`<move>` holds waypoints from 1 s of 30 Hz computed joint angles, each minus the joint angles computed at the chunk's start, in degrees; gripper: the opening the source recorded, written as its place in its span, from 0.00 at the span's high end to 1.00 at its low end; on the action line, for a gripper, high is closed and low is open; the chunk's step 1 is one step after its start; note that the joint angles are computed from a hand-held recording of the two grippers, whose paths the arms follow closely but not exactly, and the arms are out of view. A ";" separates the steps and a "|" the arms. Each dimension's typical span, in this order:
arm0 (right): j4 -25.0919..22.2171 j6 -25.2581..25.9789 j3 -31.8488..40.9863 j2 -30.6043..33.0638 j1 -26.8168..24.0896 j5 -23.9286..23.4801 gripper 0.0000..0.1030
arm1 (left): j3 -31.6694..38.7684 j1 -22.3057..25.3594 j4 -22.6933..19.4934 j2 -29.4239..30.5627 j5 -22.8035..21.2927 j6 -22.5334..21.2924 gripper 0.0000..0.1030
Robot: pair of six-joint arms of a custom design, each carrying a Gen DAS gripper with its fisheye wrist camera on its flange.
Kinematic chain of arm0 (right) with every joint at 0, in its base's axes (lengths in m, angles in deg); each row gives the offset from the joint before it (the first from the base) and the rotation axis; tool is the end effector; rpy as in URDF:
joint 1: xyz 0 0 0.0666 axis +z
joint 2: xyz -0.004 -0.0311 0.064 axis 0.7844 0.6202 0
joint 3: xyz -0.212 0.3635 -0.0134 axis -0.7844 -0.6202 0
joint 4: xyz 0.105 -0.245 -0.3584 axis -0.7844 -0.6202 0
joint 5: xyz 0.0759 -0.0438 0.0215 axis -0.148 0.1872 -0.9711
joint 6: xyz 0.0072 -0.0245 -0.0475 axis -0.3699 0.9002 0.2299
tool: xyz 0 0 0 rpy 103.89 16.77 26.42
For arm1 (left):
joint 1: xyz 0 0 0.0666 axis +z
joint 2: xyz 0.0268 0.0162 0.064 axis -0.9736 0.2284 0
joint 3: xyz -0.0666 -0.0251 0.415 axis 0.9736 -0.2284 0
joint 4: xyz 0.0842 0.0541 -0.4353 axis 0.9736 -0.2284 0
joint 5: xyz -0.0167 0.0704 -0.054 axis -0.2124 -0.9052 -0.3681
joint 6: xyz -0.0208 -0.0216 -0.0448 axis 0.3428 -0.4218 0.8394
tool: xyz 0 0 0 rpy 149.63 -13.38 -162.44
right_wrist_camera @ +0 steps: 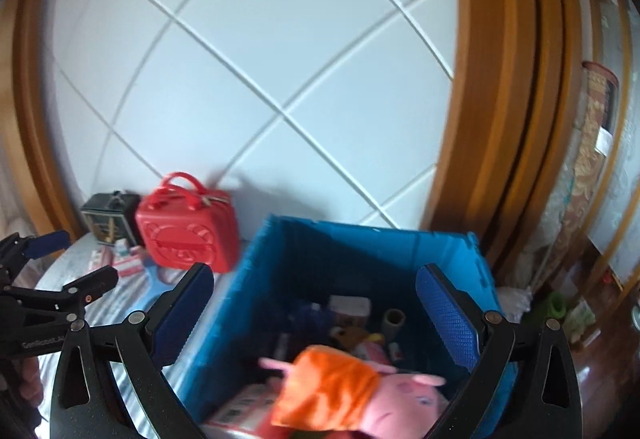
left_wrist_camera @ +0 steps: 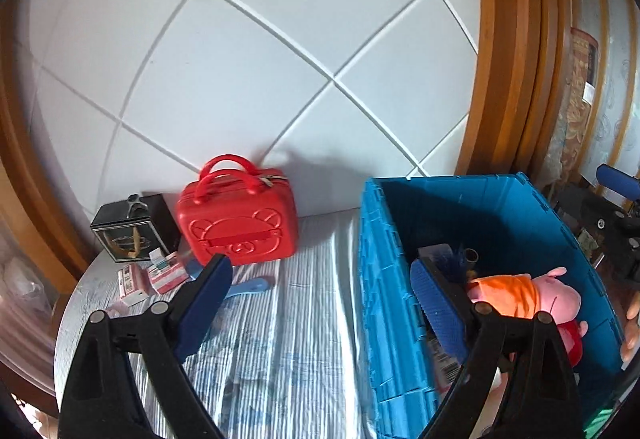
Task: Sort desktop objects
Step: 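Withdraw both open tools from the crate back over the bed, then reach the left tool toward a pink-edged tissue pack while the right approaches the medicine box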
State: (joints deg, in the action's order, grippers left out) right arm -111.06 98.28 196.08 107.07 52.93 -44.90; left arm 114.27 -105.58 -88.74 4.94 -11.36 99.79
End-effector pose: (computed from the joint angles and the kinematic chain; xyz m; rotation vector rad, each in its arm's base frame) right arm 0.5787 0.0297 0.7222 -0.6970 2.0091 0.3515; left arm 0.4253 -0.2099 0.6833 -0.3428 2.1864 0.2024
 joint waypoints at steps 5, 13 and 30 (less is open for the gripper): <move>3.05 -2.24 -8.22 -7.78 7.29 4.13 0.00 | -10.98 5.14 3.41 -11.44 0.66 -3.92 0.11; 6.50 -11.04 -17.89 -14.70 22.55 16.91 0.00 | -26.24 24.41 9.30 -26.58 14.56 -18.33 0.11; 8.56 -23.11 -22.40 -4.51 41.91 27.62 0.00 | -40.53 64.43 16.73 -23.90 37.74 -32.14 0.11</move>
